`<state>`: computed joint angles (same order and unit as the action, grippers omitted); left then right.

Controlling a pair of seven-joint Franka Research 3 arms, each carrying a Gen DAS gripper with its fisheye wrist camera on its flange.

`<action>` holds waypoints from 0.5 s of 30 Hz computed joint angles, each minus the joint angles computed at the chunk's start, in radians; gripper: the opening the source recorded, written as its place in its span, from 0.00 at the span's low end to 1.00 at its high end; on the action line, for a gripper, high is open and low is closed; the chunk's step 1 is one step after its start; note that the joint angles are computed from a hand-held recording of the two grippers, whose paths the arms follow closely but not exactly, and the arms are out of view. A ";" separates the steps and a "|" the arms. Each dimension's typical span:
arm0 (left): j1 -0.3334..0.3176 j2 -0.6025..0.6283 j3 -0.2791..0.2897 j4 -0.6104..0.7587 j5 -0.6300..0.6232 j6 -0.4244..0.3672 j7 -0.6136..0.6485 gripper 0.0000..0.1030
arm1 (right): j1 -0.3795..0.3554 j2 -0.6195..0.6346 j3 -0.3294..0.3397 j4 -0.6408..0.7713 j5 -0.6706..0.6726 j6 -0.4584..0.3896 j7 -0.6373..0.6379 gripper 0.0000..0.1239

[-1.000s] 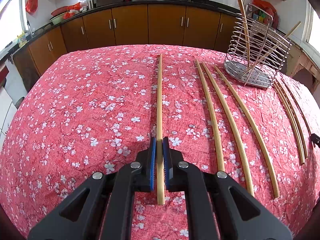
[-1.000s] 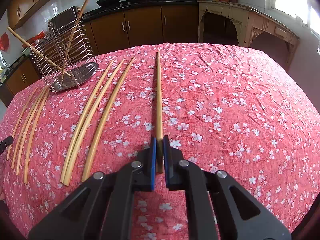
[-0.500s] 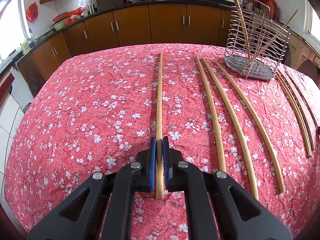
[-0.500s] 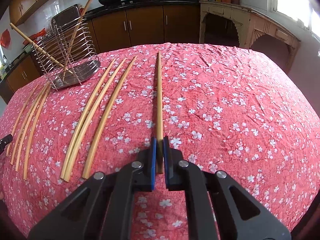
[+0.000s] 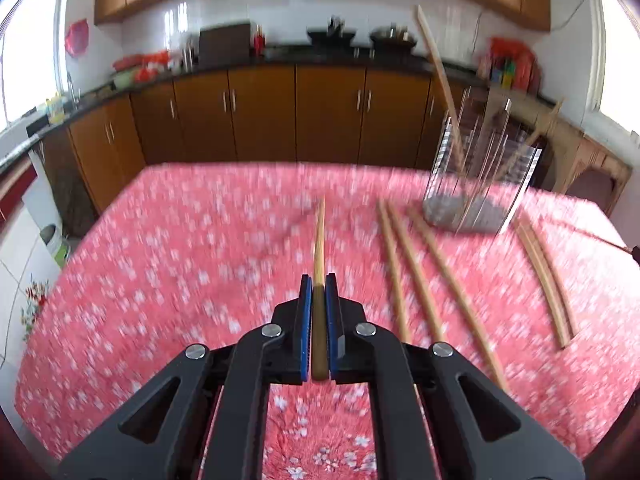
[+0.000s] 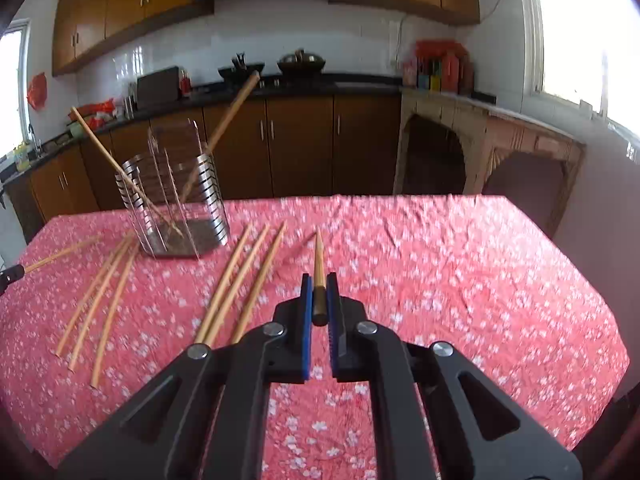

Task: Organize utensils
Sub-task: 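Carry the left tool's chopstick into the wire holder while the right tool inserts its chopstick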

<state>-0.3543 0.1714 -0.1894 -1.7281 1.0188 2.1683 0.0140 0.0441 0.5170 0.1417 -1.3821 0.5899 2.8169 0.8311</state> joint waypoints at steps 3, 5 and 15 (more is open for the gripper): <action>-0.007 -0.037 0.001 -0.005 0.080 0.003 -0.048 0.06 | -0.037 -0.014 0.061 0.004 0.076 0.035 -0.074 0.06; -0.002 -0.058 -0.002 -0.010 0.123 0.006 -0.077 0.06 | -0.054 -0.019 0.088 0.014 0.129 0.045 -0.117 0.06; 0.020 -0.083 -0.021 0.029 0.204 -0.007 -0.126 0.06 | -0.066 -0.026 0.112 0.085 0.318 0.042 -0.219 0.06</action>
